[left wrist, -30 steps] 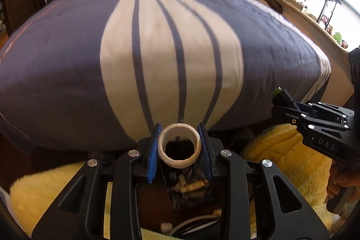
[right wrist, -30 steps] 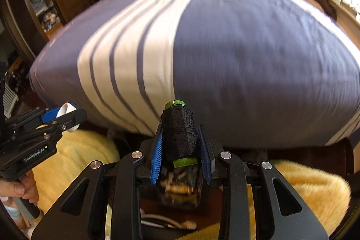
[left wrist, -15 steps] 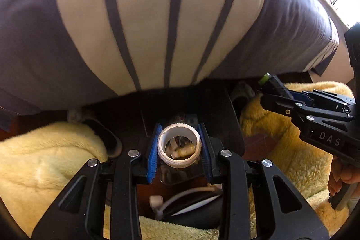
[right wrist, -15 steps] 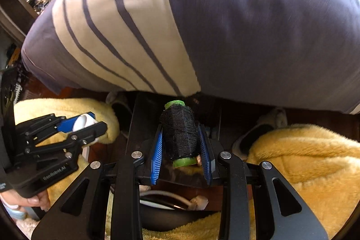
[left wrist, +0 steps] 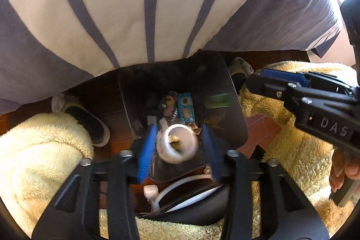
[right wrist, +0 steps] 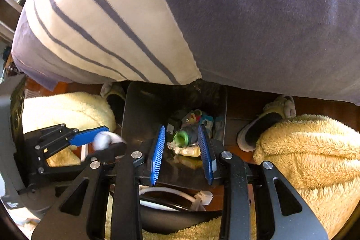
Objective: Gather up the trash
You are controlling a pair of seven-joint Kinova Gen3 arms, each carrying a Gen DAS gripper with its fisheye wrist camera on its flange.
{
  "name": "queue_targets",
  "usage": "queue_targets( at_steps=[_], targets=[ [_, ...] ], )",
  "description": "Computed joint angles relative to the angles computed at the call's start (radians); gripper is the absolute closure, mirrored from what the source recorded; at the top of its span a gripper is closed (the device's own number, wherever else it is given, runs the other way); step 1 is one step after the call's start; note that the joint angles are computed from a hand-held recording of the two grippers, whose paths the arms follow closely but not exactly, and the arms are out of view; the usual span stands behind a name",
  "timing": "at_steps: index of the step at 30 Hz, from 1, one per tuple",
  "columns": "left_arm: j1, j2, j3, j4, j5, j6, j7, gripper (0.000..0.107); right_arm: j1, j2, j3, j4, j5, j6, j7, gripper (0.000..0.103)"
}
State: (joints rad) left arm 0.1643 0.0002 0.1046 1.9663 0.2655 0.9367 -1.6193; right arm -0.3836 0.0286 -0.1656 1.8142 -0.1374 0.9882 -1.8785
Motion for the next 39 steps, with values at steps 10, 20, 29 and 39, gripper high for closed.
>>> queue_targets(
  at_steps=[10,20,29,39],
  targets=[
    [-0.007,-0.071,-0.003,-0.025,-0.068,-0.001,0.081,0.022,0.000,-0.064,-0.009,-0.020,0.107,0.004,-0.097,0.020],
    [-0.036,-0.254,0.004,-0.111,-0.160,0.018,0.165,0.013,0.040,-0.213,-0.054,-0.087,0.271,0.042,-0.225,0.003],
    [-0.101,-0.391,0.078,-0.233,-0.318,0.023,0.296,0.013,0.096,-0.315,-0.163,-0.197,0.432,0.080,-0.305,0.003],
    [-0.158,-0.484,0.112,-0.335,-0.362,-0.044,0.333,0.012,0.201,-0.388,-0.274,-0.318,0.570,0.071,-0.331,0.003]
  ],
)
